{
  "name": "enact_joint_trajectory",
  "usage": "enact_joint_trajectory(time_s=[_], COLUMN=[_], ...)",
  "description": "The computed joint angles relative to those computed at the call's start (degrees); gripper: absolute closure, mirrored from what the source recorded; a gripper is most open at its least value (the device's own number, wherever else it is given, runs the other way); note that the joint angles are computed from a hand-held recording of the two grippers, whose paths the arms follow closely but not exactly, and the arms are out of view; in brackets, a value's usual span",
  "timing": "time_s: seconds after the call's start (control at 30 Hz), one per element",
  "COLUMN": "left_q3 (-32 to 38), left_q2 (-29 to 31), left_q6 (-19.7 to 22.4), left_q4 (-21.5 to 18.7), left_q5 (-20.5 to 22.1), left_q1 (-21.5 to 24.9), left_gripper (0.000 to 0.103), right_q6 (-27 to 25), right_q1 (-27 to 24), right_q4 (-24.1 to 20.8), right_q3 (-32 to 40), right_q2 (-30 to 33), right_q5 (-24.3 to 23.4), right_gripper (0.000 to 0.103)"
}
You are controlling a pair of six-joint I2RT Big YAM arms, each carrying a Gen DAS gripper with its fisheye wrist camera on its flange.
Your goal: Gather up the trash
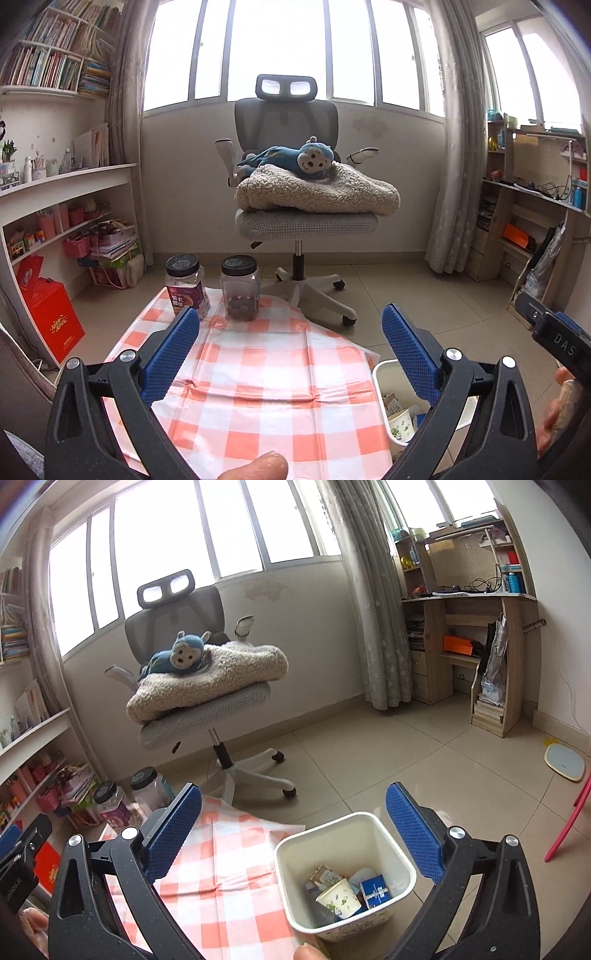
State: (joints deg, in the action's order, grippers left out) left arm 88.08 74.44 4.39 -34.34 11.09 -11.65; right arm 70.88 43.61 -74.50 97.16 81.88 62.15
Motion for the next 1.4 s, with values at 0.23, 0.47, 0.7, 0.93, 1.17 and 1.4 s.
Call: enact_joint_trajectory(time_s=[0.23,0.47,0.7,0.93,1.17,1.4], left_q3=[-4.4,-3.0,-4.0,-1.5,-2.1,-1.6], left_q2=[0.2,3.4,3.7,5.6,5.3,5.7], left_q6=[-1.7,0.2,3.5,0.5,0.8,-0.6], left_q4=[4.6,2.5,1.0,-3.7,-3.5,-3.6], left_q5=[0.3,-1.5,-4.3,-1.8,-2.6,-1.2], left_q1=[5.3,6.7,5.4,5.9,4.8,4.5], left_gripper=[0.007,0.007,0.007,0.007,0.007,0.007], right_q6=[-4.4,-9.2,-10.6,-11.1,-10.8,-11.5], right_q1=[1.4,1.1,1.5,1.2,0.7,1.0], right_q4=[-1.4,-3.4,-4.2,-3.1,-1.3,-1.6], right_q3=[5.3,11.9,14.9,14.1,12.6,12.7], right_q2=[7.6,14.6,17.4,16.8,15.7,15.9], right_q5=[2.2,-0.4,1.2,-0.3,-2.2,-1.0], right_gripper=[0.007,0.007,0.007,0.007,0.007,0.007])
